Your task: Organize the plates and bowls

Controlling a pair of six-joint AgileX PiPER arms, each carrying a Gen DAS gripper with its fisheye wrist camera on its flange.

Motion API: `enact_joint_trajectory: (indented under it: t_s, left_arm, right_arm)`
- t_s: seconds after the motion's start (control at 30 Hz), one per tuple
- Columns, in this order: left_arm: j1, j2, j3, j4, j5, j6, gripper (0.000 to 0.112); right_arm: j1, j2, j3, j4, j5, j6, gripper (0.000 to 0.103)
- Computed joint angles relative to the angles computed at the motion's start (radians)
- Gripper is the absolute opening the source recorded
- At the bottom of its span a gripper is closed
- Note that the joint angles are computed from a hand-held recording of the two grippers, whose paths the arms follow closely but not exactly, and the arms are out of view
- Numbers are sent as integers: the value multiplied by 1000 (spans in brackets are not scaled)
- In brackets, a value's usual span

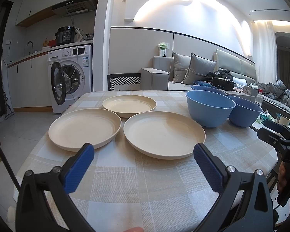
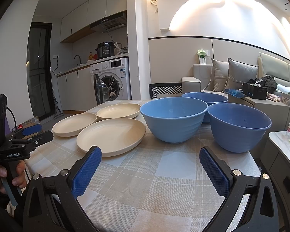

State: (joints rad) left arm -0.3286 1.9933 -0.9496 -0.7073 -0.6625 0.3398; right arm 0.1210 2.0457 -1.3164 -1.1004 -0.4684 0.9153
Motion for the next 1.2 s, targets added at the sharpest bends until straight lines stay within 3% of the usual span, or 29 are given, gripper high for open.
enact_joint_trajectory:
  t_s: [1.2]
  left_arm:
    - [3,-14,3,-8,-1,9,103]
  right_arm:
    - [-1,-10,9,0,-5,-3,103]
